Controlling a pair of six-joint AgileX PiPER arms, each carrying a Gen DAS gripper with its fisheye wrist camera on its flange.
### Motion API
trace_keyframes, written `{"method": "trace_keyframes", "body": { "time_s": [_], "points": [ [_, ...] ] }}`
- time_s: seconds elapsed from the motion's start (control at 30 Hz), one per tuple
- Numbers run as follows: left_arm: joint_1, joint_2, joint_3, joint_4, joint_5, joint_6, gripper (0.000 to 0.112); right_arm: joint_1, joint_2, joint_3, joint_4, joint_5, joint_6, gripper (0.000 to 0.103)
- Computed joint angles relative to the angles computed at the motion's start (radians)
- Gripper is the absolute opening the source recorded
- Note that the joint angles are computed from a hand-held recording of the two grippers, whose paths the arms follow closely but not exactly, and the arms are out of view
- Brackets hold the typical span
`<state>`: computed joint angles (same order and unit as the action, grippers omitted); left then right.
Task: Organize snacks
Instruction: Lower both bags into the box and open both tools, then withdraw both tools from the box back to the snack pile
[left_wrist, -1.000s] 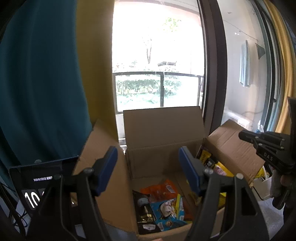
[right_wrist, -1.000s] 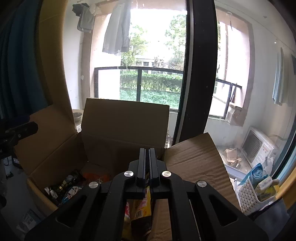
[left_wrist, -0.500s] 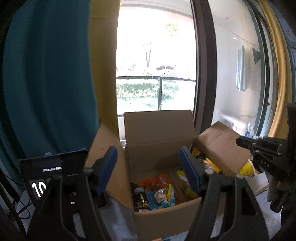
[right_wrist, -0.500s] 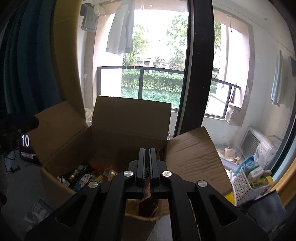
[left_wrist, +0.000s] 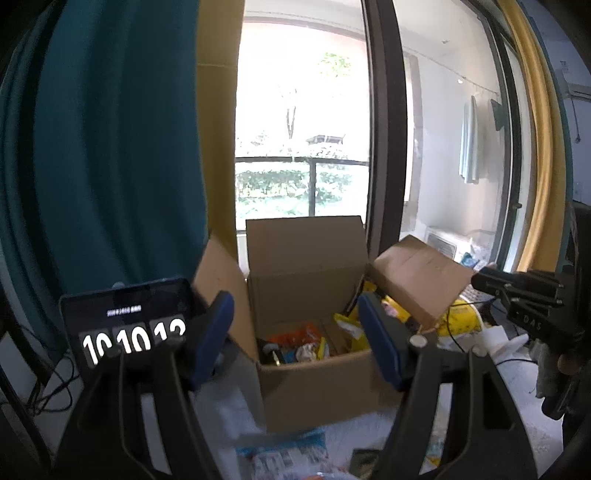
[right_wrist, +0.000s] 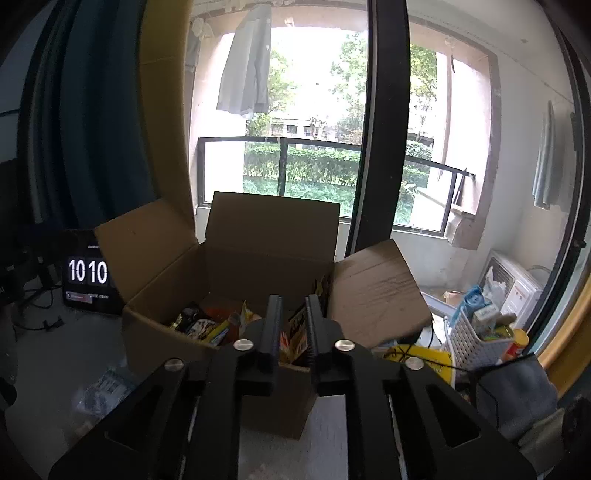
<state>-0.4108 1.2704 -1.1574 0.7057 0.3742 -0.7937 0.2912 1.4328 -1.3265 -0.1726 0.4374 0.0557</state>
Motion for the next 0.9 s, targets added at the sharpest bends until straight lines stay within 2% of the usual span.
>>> {"method": "trace_keyframes", "body": {
  "time_s": [0.17, 0.47, 0.6, 0.77, 0.83, 0.9],
  "points": [
    [-0.034, -0.095, 0.096, 0.03, 0.019, -0.059, 0.071, 0.037, -0.102, 0.12, -0.082, -0.004, 0.091, 0.017],
    [-0.185, -0.24, 0.24, 0.177, 0.12, -0.22, 0.071, 0.092, -0.274, 0.293, -0.162, 0.029, 0.216, 0.018],
    [-0.272, -0.31, 0.304, 0.238, 0.18, -0.311, 0.071, 0.141, -0.357, 0.365, -0.228, 0.07, 0.294, 0.03],
    [-0.417, -0.394, 0.377, 0.294, 0.295, -0.409, 0.072, 0.223, -0.457, 0.44, -0.326, 0.135, 0.427, 0.032],
    [-0.504, -0.429, 0.41, 0.328, 0.367, -0.461, 0.072, 0.283, -0.496, 0.466, -0.392, 0.178, 0.517, 0.035],
    [-0.591, -0.455, 0.437, 0.357, 0.445, -0.509, 0.071, 0.351, -0.535, 0.498, -0.456, 0.223, 0.611, 0.043]
  ]
}}
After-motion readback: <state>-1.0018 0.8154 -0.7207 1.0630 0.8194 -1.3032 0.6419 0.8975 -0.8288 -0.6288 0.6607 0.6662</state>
